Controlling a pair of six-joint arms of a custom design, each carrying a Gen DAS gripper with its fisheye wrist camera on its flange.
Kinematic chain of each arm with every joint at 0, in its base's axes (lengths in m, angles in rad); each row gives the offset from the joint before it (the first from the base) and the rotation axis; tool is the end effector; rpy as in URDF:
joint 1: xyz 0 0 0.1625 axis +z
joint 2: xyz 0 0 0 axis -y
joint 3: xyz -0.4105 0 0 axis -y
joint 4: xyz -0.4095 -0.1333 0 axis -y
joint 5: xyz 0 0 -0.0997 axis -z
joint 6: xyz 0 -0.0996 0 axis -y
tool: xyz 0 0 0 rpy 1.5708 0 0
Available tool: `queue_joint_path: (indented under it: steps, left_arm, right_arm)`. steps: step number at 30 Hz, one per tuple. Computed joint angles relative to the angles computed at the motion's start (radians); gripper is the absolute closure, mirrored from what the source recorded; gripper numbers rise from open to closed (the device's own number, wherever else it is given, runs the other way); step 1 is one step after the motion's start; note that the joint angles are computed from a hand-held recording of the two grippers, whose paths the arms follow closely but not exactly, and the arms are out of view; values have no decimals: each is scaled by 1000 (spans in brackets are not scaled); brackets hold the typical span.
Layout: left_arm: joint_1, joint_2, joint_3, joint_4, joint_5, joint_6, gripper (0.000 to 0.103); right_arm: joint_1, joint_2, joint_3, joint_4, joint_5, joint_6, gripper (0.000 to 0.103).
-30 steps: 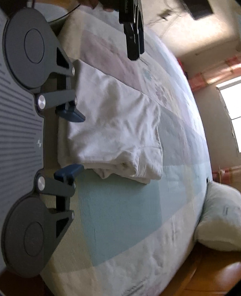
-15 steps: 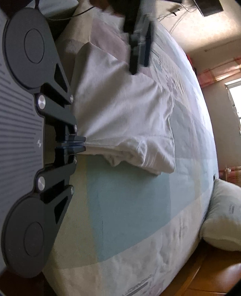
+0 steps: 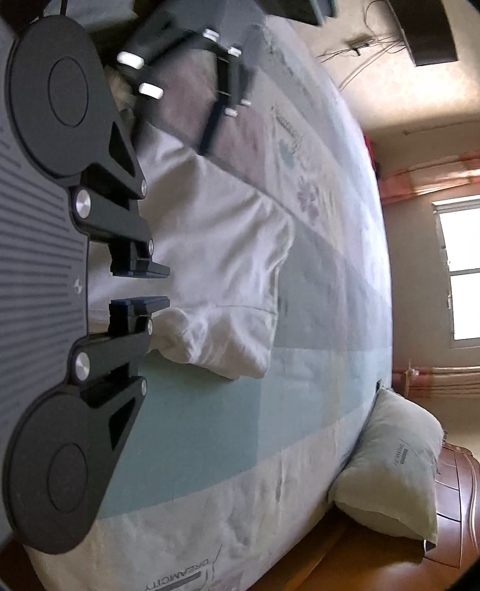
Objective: Fold clothes
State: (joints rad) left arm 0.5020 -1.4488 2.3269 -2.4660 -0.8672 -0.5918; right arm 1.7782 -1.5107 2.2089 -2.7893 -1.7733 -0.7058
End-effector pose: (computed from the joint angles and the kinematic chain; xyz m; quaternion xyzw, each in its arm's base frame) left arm -0.2664 -0.3718 0.1806 0.2189 0.9128 -0.2598 0.2265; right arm 0.2083 -0.4399 0.2739 0.4005 -0.8744 0.2239 0.1578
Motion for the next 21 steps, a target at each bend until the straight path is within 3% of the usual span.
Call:
queue_joint_path:
  steps: [2,6,9,11,12,14,16,17,20,21]
  left_arm:
    - [12,-13,30,20,-87,-88,18]
    - [-29,-63,46,84,-95,-123,18]
    - [-49,-79,16,94,-4,-94,17]
    - [-42,-61,-19,89,80,-42,16]
    - [-33,-45,-35,80,121,-12,15]
    - [-1,-10,-60,25,178,58,15]
    - [43,28,-82,-54,185,113,15]
    - [70,48,-95,-96,165,139,15]
    - [139,103,-108,-182,129,155,14]
    - [161,118,-116,-161,129,121,14]
  right_arm:
    - [-15,-6,5,16,3,14,84]
    - [-29,-21,15,33,-1,31,83]
    - [-20,-11,2,14,34,24,74]
    - [0,20,-16,-24,40,-2,59]
    - [6,43,-31,-44,51,-20,57]
    - [13,94,-71,-54,70,-34,56]
    - [13,153,-122,-28,71,-32,60]
    - [13,179,-137,-28,47,-29,66]
    - [-1,234,-140,-71,-71,-57,73]
    - [-20,225,-127,-77,-68,-56,73]
